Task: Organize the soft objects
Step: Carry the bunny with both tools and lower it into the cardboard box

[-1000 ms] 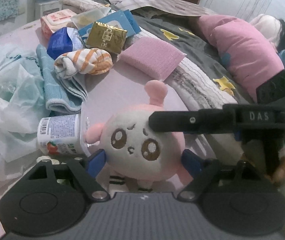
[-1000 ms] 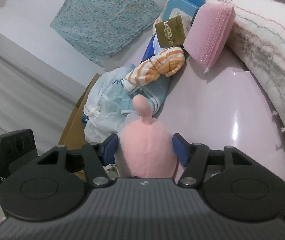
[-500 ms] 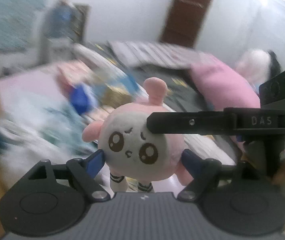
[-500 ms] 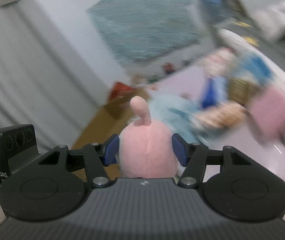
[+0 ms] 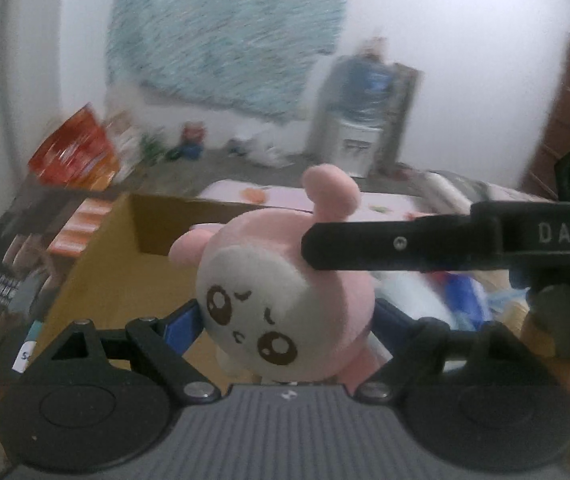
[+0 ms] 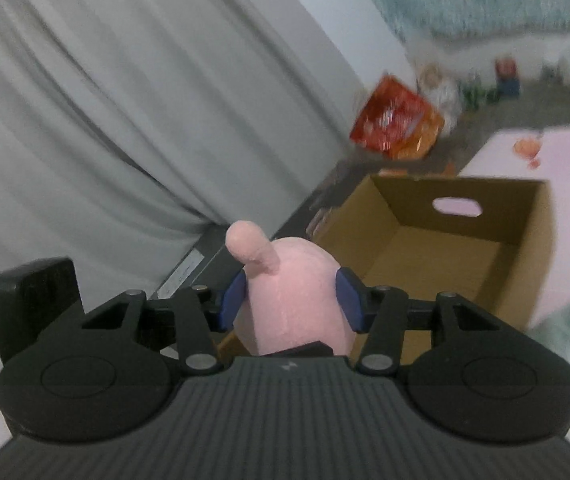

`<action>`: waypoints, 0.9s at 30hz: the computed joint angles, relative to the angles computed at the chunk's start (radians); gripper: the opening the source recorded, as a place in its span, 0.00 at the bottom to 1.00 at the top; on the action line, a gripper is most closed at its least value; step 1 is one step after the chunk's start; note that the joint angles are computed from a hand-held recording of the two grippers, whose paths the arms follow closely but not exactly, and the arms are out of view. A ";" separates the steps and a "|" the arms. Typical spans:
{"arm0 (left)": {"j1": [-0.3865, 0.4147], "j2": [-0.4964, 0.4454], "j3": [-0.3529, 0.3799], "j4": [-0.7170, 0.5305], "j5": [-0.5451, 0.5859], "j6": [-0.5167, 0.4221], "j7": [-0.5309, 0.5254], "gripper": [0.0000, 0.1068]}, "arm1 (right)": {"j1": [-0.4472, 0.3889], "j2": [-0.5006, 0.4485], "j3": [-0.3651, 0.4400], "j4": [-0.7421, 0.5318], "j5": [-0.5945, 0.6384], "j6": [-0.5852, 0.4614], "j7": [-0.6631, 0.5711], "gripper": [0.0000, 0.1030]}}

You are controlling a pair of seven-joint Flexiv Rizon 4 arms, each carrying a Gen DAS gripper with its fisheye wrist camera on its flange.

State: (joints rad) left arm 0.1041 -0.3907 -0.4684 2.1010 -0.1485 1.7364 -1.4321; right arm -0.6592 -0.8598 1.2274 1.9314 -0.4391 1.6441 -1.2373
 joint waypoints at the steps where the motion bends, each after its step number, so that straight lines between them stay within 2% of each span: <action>1: -0.018 -0.025 0.034 -0.040 -0.008 -0.029 0.005 0.84 | 0.032 -0.045 -0.003 -0.063 -0.006 -0.057 0.008 0.48; 5: -0.203 -0.140 0.292 -0.247 -0.041 -0.170 0.006 0.84 | 0.155 -0.152 -0.025 -0.271 0.045 -0.223 0.020 0.48; 10: -0.308 -0.273 0.475 -0.470 -0.037 -0.348 -0.038 0.83 | 0.284 -0.250 -0.069 -0.496 0.104 -0.361 0.027 0.48; 12: -0.321 -0.313 0.512 -0.538 -0.024 -0.415 -0.070 0.83 | 0.324 -0.276 -0.090 -0.567 0.128 -0.405 0.034 0.48; 18: -0.337 -0.391 0.564 -0.657 0.039 -0.503 -0.162 0.83 | 0.424 -0.337 -0.154 -0.736 0.191 -0.479 0.038 0.49; 21: -0.336 -0.409 0.561 -0.684 0.064 -0.537 -0.185 0.83 | 0.472 -0.314 -0.238 -0.754 0.199 -0.461 0.043 0.49; 27: -0.363 -0.418 0.594 -0.697 0.139 -0.530 -0.231 0.83 | 0.540 -0.243 -0.395 -0.734 0.220 -0.397 0.037 0.49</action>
